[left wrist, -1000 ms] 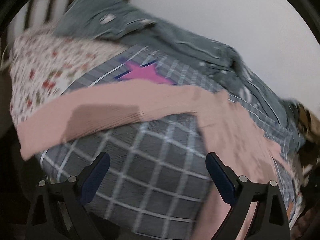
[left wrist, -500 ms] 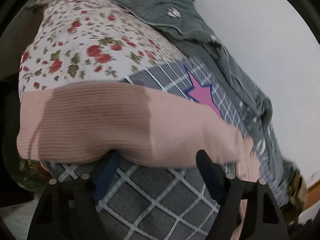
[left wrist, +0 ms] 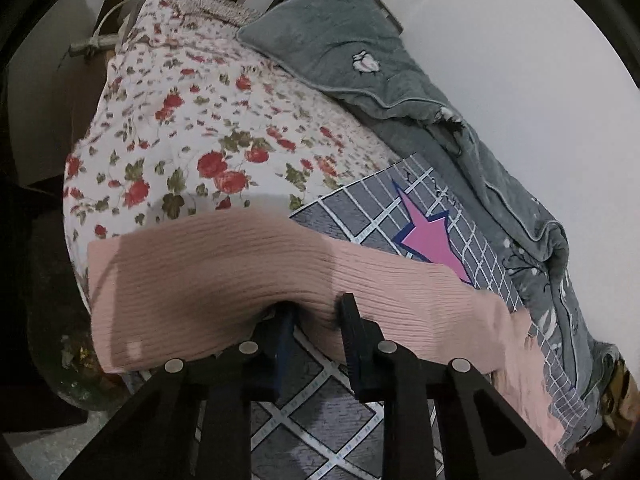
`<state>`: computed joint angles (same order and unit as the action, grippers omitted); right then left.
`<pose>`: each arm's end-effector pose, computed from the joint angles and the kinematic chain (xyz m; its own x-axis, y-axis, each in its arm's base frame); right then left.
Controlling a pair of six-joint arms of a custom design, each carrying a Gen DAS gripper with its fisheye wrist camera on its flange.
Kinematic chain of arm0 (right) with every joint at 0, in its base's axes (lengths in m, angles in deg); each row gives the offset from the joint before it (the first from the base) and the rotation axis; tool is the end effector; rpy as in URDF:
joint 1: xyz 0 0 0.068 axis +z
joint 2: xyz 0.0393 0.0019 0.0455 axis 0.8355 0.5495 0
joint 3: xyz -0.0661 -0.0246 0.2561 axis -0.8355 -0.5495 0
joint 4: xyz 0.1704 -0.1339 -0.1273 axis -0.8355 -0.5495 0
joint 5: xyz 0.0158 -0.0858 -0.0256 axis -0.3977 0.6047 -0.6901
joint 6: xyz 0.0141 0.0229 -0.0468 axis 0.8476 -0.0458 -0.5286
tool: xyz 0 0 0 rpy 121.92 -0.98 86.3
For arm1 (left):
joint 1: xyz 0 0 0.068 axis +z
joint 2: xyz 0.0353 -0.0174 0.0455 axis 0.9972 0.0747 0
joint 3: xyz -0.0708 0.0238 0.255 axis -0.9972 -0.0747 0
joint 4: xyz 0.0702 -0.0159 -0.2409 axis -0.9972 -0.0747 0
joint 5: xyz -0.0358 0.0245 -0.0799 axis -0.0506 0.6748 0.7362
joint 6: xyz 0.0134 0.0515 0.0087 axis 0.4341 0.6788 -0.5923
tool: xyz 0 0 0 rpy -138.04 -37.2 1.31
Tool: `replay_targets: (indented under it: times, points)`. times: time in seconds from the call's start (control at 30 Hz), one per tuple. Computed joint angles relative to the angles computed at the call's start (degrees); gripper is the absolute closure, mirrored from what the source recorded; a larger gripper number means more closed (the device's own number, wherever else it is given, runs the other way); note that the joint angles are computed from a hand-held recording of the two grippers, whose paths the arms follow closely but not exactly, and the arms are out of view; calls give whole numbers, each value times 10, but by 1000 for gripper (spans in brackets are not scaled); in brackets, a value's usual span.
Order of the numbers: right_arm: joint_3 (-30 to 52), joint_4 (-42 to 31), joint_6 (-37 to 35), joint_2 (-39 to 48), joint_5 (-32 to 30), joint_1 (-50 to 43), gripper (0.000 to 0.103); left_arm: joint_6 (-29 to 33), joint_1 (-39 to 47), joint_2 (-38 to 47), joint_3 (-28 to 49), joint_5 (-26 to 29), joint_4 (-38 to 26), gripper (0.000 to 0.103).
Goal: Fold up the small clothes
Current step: 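Grasp the pink sweater sleeve nearest the left gripper with the left gripper, then fold the held sleeve across the sweater body and open the left gripper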
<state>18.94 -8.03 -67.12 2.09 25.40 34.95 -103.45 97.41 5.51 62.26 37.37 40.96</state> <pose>0.3131 -0.1131 0.2419 -0.5805 0.0253 -0.8139 0.0126 0.9997 0.0221 0.3072 0.0583 0.1859 -0.4369 -0.7138 -0.5474 -0.4568 0.7003 -0.5486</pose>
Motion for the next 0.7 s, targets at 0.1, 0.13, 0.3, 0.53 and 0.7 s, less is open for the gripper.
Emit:
replay_targets:
  times: [0.1,0.13,0.3,0.53,0.7]
  points:
    - [9,-6,6,13,-22,-22,1,0,-4,23,30,-10,-25,80]
    - [12,-8,7,16,-27,-27,1,1,-6,25,36,-14,-33,80]
    - [20,-16,-1,22,-48,-54,2,16,-38,13,65,-85,-53,83]
    - [18,-11,-13,11,-76,-90,2,82,-107,-7,141,-169,-96,91]
    - [29,-24,-13,11,-112,-124,2,105,-172,13,225,-191,-125,92]
